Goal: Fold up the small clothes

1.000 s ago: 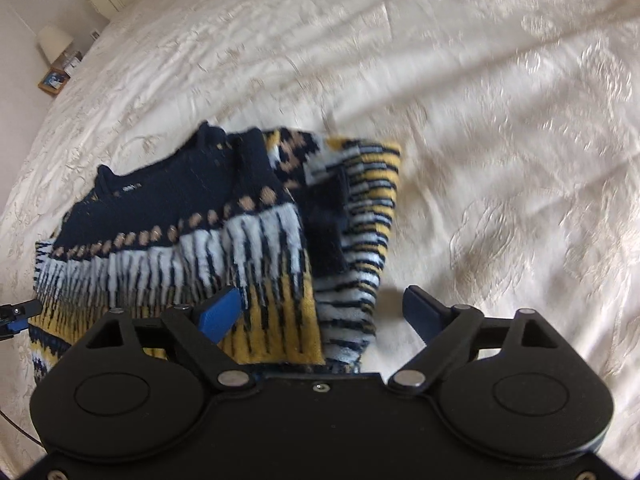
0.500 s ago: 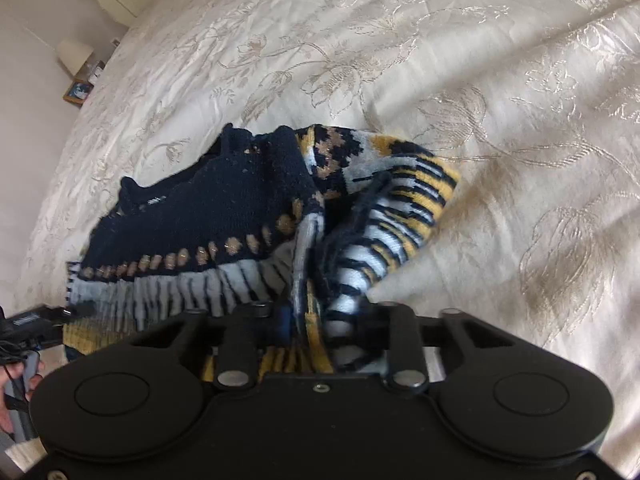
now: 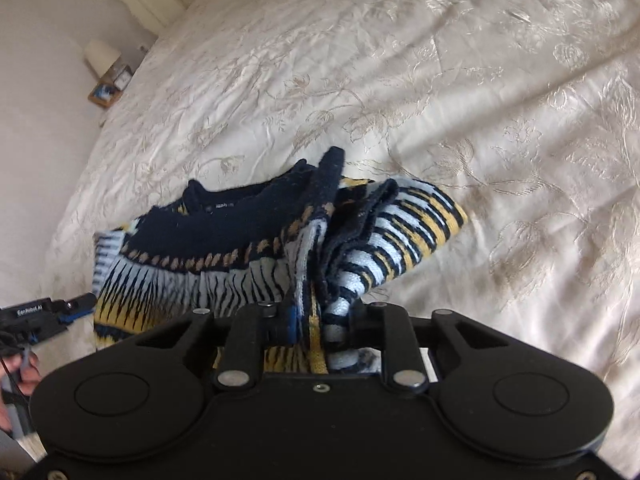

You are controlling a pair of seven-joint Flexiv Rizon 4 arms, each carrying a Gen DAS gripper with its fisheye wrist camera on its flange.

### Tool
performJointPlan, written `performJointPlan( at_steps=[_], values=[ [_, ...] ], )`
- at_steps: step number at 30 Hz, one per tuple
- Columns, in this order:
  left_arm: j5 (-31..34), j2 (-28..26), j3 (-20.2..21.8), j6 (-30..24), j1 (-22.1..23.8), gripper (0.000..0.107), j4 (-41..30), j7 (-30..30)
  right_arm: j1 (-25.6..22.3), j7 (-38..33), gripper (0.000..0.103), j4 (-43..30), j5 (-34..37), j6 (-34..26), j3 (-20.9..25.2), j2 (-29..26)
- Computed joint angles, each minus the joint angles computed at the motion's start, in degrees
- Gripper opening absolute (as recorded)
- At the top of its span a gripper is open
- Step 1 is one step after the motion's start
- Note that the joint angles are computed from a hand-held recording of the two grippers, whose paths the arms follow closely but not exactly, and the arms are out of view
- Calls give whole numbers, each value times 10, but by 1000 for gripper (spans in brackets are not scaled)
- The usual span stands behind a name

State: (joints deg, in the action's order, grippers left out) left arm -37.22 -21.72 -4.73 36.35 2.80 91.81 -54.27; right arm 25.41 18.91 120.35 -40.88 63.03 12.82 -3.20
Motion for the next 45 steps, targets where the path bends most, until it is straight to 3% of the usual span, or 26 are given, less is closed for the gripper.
performJointPlan(
  at_steps=[4,7,12,18,22,27,31,35,38,42,44,45],
  values=[
    [77,-1,19,10,-15,15,-13,-30,-2,-10,34,2,41,-2,-2,-18],
    [63,21,6,28,-15,17,7,3,-1,37,41,24,48,9,-5,-15],
    [36,38,-18,50,-38,28,36,79,-4,36,46,46,52,15,-3,-8],
    [63,-14,-37,41,-88,28,14,96,-4,20,58,45,48,5,-1,-3],
    [170,-80,-17,9,-131,28,-61,39,1,26,63,50,45,-32,11,20],
    [169,-91,-30,10,-123,29,-75,42,17,53,63,42,36,-81,36,40],
    [144,-80,-39,25,-112,29,-49,62,42,3,64,26,98,-69,51,16],
    [155,-78,-32,21,-118,29,-53,51,76,-52,64,7,166,-101,65,-11],
    [172,-81,-28,10,-126,29,-72,38,84,-21,64,22,157,-92,62,11],
    [144,-45,-35,34,-118,29,-27,45,58,91,66,73,41,-57,53,66],
    [134,-28,-35,40,-115,29,-3,53,33,131,88,90,-10,-48,50,85],
    [134,-23,-33,40,-116,29,4,53,19,139,91,96,-25,-40,44,88]
  ],
)
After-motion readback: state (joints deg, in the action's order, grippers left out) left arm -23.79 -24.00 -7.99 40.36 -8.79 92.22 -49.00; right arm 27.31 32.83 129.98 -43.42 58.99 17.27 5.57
